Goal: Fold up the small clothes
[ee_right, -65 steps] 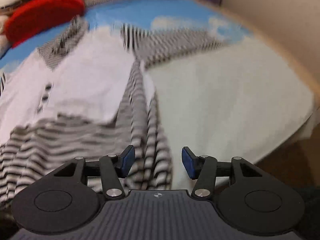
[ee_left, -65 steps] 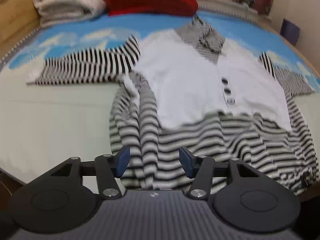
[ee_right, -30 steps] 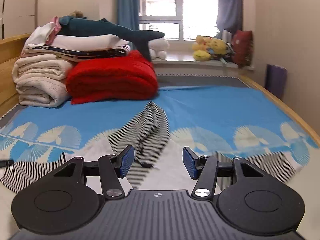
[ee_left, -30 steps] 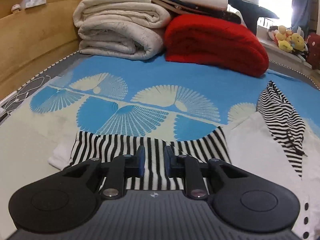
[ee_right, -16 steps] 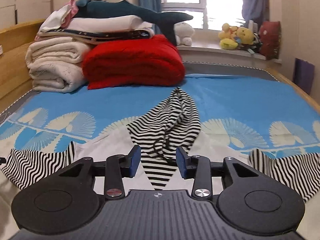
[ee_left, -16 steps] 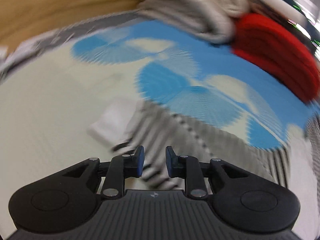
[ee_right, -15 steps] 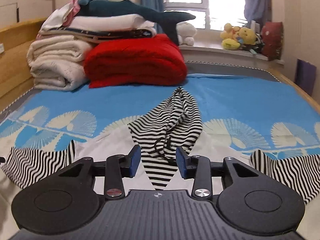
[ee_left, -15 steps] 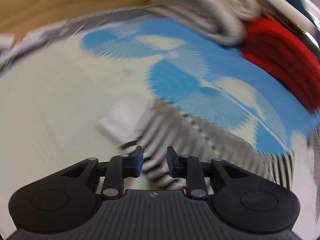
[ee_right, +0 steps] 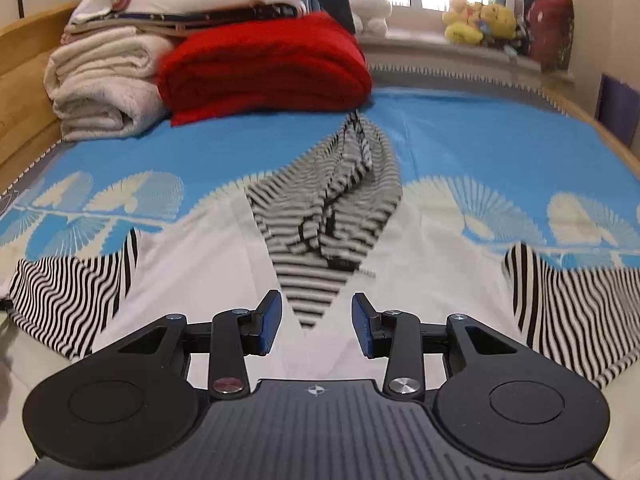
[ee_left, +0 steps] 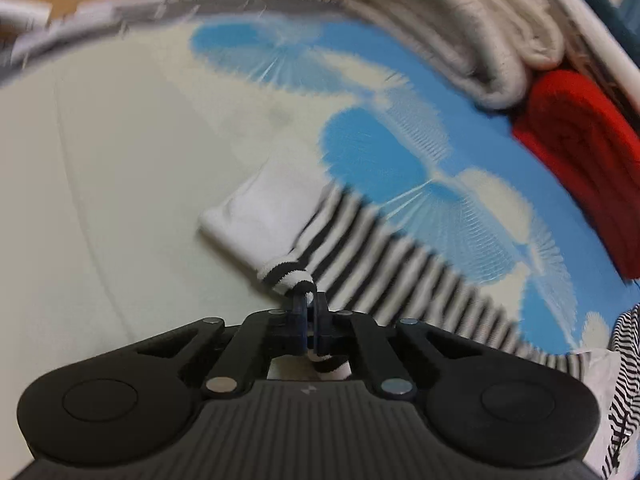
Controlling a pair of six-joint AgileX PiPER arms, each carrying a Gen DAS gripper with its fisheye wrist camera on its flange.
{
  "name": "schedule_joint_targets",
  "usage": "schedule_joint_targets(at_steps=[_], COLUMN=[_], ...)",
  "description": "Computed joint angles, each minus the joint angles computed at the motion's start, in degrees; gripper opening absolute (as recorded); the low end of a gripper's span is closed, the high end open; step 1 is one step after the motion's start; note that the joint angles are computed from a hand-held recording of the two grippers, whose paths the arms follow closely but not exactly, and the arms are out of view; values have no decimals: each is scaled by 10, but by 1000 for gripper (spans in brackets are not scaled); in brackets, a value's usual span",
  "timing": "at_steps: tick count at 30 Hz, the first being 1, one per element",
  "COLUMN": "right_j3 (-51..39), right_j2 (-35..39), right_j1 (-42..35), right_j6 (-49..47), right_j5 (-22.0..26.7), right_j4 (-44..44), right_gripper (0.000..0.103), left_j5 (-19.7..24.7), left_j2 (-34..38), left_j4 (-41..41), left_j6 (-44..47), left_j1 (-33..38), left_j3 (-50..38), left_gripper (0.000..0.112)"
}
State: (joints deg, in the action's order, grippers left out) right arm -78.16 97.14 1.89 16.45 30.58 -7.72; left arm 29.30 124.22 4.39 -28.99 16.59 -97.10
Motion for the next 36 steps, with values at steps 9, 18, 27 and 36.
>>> schedule_joint_targets(at_steps=[9,18,27,36], right_j3=[-16,16,-11,-71], right_j2=[16,14,48,117], right_j1=[-47,-104,-142,-47], right_j6=[-3,46,0,-146], right_j5=[101,101,95,130], right_j4=[66,86,199,234], right_gripper=[40,24,32,46], left_j5=[-24,154,151,188], left_j2=[-124,-51,-4,12], left_j4=[-127,-438,-113,-113], left_j6=[111,422,72,50], left_j1=[-179,-339,-312,-265], left_j3=[29,-93,-169,-201], left_gripper=[1,11,15,15])
